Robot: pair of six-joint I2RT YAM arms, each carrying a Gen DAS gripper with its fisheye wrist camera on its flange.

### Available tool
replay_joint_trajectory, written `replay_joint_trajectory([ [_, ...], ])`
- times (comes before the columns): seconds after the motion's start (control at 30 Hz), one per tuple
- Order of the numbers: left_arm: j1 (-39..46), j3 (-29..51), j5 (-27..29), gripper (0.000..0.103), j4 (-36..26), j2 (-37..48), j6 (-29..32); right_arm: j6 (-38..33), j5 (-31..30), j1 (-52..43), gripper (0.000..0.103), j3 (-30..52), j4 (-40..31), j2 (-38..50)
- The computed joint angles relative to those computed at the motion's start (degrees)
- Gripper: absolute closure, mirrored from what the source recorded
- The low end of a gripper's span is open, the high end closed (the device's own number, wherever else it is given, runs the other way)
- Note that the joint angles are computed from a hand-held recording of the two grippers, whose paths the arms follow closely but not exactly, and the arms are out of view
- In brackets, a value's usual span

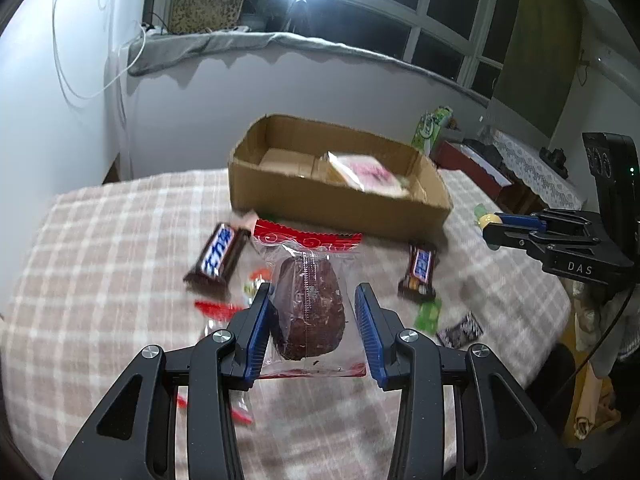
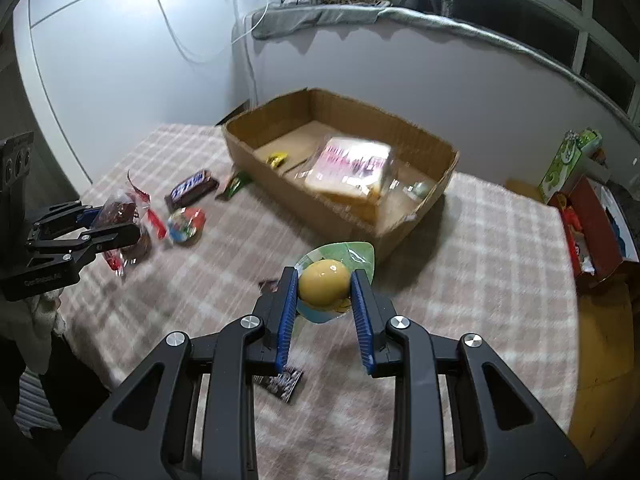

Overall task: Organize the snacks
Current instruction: 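Carry both snacks into the box and open both grippers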

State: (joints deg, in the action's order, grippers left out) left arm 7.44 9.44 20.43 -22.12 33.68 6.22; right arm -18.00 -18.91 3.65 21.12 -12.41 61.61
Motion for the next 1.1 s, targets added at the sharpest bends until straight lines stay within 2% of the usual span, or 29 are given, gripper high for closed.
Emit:
replay_joint_trajectory([
  [0.27, 0.4, 4.8, 0.5, 0.063, 8.4, 12.0, -0.3, 1.8, 0.8, 0.8, 0.075, 5.4, 2.5, 5.7],
  [0.7, -0.6, 14.9, -0.2, 0.063, 20.6, 34.3, -3.8, 4.6, 3.0, 2.1, 0.075, 17.1, 8.9, 23.9],
  [1.1, -5.8, 24.2, -4.3, 0.063, 26.5, 50.6, -7.3, 5.7, 4.6, 1.6, 0.075, 28.4, 9.5, 38.3],
])
